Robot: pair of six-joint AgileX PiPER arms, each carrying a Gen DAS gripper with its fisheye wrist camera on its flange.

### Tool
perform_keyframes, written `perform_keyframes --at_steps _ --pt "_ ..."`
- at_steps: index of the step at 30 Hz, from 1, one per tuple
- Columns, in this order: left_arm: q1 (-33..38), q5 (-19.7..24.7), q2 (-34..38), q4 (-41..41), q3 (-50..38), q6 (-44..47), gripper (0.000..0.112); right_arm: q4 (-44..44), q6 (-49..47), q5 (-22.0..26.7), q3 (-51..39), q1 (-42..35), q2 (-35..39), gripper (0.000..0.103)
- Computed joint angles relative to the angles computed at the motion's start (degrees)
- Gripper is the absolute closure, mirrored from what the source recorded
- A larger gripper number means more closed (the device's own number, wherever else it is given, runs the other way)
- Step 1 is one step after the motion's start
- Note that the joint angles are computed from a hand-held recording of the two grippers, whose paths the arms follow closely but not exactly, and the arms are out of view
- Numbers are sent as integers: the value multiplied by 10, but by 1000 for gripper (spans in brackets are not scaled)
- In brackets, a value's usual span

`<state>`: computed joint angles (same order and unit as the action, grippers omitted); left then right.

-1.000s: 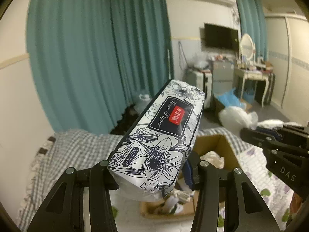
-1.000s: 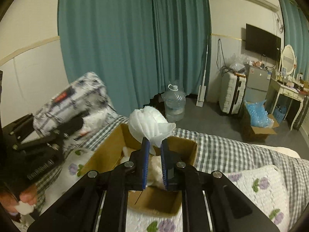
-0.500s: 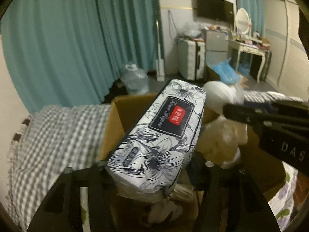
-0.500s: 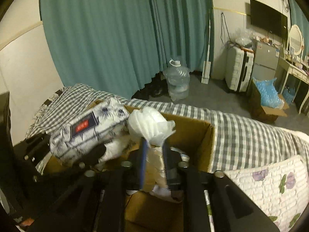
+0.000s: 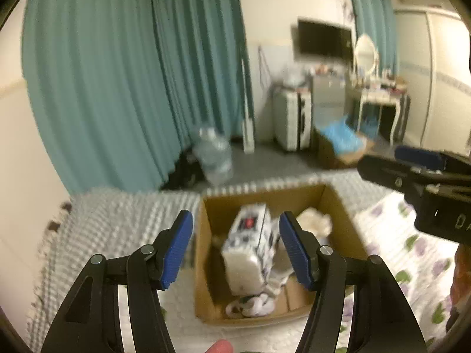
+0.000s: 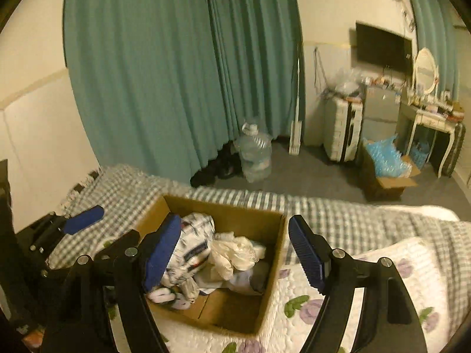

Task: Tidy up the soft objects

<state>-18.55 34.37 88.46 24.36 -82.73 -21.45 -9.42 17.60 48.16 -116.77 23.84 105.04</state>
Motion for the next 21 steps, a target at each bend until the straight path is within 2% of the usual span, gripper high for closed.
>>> perform_keyframes --at_steps 3,4,5,6,7,9,11,13,15,17,18,20,21 --pt "-26 12 -67 37 4 -24 49 -75 51 3 32 35 -75 28" --pt "-39 15 -96 63 6 -43 46 -104 68 8 38 50 -97 28" --pt "-48 18 -116 78 9 -54 33 -141 90 15 43 70 -121 28" --pt "-56 19 -138 90 11 -63 28 -167 104 23 44 86 -140 27" --pt "-69 17 -166 115 19 -86 28 -188 116 34 39 101 -151 26" --pt "-95 9 -217 182 41 -144 28 -256 152 57 41 149 -183 17" --pt "-137 19 -263 266 61 -203 27 -338 194 80 53 206 -209 7" --pt "-176 37 -301 335 80 -245 26 -415 228 104 59 262 -226 1" --pt "-212 53 -340 401 109 -286 25 -495 275 133 84 320 -243 0" --pt "-233 69 -365 439 129 -307 25 -531 298 155 98 355 -253 0" --pt "-222 58 -374 438 138 -307 25 -549 316 167 110 376 -258 0" --pt "-237 72 -385 460 156 -324 25 -571 353 173 148 396 -279 0" --pt "-228 65 -386 454 161 -322 25 -583 372 177 168 406 -289 0"
